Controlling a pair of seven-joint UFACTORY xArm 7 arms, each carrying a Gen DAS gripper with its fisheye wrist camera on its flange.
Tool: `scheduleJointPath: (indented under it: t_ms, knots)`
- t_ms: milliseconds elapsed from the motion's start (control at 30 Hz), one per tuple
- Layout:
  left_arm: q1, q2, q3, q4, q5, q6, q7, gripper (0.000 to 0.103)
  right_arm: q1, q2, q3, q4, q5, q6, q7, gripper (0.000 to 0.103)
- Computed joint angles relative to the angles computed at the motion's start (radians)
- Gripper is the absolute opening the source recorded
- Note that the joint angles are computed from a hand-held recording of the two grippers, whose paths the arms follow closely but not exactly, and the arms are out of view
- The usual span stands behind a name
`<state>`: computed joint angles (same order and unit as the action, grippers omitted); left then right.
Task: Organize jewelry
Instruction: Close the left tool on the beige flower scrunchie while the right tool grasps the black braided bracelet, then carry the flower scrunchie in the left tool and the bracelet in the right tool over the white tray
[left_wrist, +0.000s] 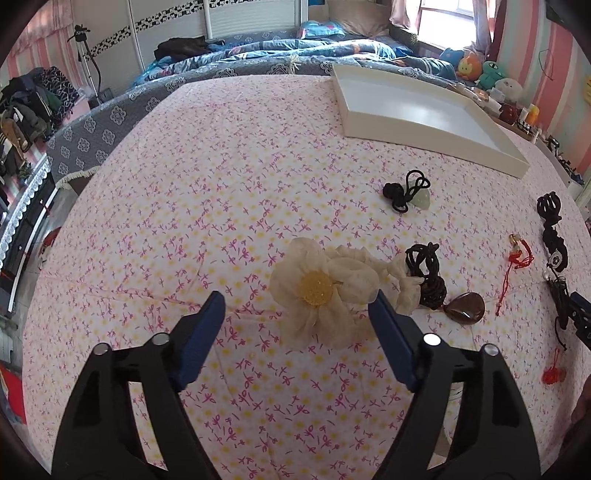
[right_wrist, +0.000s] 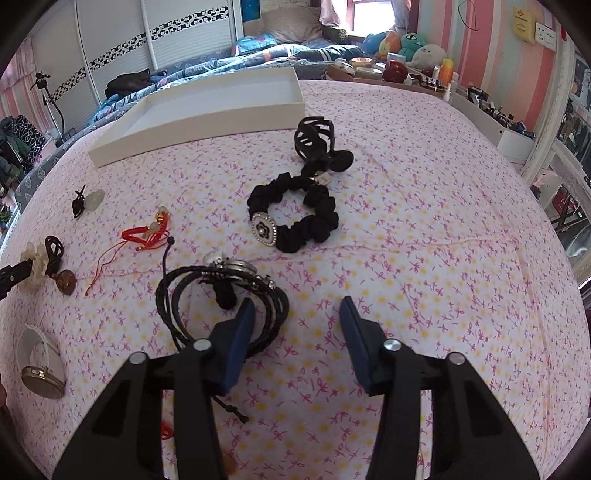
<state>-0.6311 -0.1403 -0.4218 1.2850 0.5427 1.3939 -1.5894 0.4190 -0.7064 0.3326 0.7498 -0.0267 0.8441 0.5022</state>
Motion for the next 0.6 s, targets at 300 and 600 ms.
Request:
scheduleJointPath:
  t_ms: [300,600]
  knots:
    - [0.002,0.004,0.004,-0.009,-0.012,-0.04,0.014,0.053,0.015,-0.005,-0.011,-0.005,0.015,-0.013,-0.021,0.023]
    - [0.009,-0.004,0.011,-0.028,-0.031,-0.086,0.016,0.03,0.022,-0.012,-0.033,-0.021,0.05,-0.042,-0.027,0.011]
